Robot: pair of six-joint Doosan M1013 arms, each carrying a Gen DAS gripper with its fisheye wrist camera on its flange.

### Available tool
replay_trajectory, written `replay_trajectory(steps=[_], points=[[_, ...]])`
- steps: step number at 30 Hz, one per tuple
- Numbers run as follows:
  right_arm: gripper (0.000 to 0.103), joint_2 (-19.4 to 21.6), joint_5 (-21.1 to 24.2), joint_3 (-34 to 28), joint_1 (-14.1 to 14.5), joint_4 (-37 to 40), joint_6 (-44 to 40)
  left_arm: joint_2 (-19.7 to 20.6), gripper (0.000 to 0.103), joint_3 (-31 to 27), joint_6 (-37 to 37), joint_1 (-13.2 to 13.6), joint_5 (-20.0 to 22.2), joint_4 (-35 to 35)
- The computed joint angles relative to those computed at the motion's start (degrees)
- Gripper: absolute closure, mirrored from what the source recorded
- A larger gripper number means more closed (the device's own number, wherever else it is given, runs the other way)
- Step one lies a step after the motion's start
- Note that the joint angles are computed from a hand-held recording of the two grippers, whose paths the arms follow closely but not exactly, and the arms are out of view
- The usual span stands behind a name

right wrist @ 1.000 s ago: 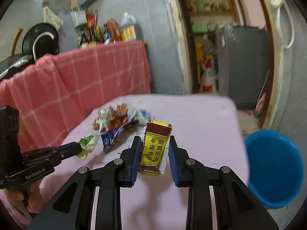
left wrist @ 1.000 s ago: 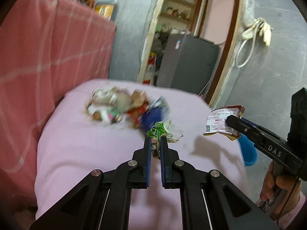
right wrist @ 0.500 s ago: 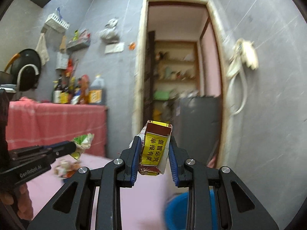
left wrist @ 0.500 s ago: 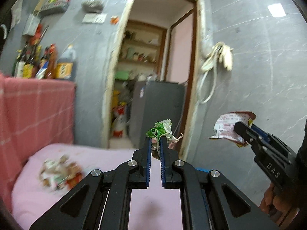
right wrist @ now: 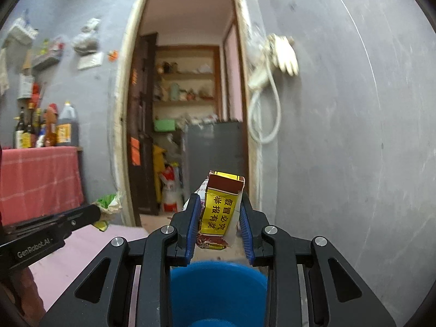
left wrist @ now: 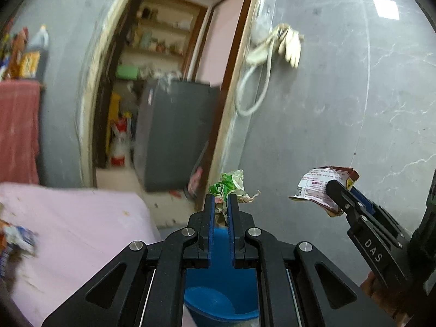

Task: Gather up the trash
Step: 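Carry both items over the blue bucket and open both tools to drop them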

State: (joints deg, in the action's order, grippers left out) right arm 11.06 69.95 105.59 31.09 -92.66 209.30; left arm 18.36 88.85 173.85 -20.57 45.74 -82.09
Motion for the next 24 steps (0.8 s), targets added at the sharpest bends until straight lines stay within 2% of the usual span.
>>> replay_trajectory(steps=[8, 15, 18, 20, 24], points=[[0.076, -0.5, -6.8, 1.8, -3.1, 5.5, 2.6, 4.5, 0.097, -5.9, -14.0, -3.7, -1.9, 14.9], [0.074, -1.0, -10.8, 2.7, -5.0, 9.0, 3.8, 6.2, 0.094, -7.0, -18.8, -4.4, -0.9, 20.1], [0.074, -1.2, -13.3, 2.9, -6.2, 10.8, 3.5, 7.0, 0.083, -7.9, -22.3, -4.8, -0.6, 23.1], [0.072, -1.4, -14.7, 3.2, -6.6, 11.5, 3.7, 7.5, 0.07, -8.4, -24.4, -4.8, -0.1, 24.1], [0.067, -1.8, -15.3, 3.6, -6.7, 11.3, 4.6, 7.8, 0.069, -8.7, -25.5, -4.5, 0.3, 24.7]])
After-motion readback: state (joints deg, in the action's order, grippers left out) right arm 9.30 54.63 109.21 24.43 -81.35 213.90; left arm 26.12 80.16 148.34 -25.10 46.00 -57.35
